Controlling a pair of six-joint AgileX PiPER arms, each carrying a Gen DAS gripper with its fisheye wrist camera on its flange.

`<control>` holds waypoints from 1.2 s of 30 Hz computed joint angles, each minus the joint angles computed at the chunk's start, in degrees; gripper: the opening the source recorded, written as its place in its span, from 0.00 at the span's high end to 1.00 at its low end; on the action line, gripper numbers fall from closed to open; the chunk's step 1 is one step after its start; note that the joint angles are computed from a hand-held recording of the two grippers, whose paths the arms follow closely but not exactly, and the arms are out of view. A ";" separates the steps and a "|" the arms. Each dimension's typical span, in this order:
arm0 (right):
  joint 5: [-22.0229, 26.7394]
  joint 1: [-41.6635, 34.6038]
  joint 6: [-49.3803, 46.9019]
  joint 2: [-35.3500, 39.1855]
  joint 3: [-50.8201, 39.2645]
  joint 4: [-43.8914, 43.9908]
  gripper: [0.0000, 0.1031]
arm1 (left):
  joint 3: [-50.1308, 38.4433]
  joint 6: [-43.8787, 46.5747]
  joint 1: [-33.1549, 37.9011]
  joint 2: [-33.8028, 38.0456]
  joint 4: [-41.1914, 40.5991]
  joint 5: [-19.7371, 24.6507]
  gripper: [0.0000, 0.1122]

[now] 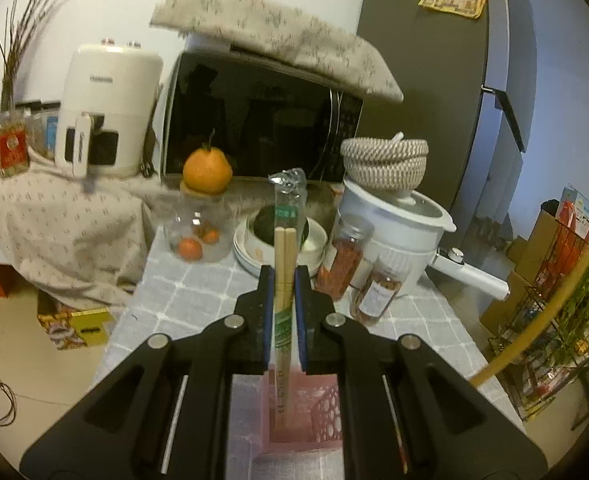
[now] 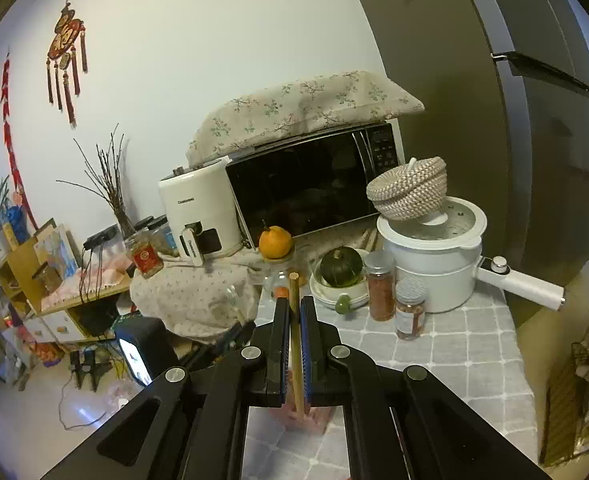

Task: Organize utensils
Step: 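Carry both held chopsticks into the pink holder and open both grippers, then move both grippers back over the remaining utensil pile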

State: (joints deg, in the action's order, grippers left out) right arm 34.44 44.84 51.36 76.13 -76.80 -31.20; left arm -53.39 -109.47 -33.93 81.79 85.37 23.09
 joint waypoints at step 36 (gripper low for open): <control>-2.78 -10.80 -14.47 19.09 -9.82 22.58 0.70 | -2.96 47.73 -1.83 -8.36 -42.71 11.41 0.26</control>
State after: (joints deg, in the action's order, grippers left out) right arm 31.65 34.04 36.88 95.22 -86.62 -8.62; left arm -56.35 -61.75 -35.76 73.43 42.66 34.51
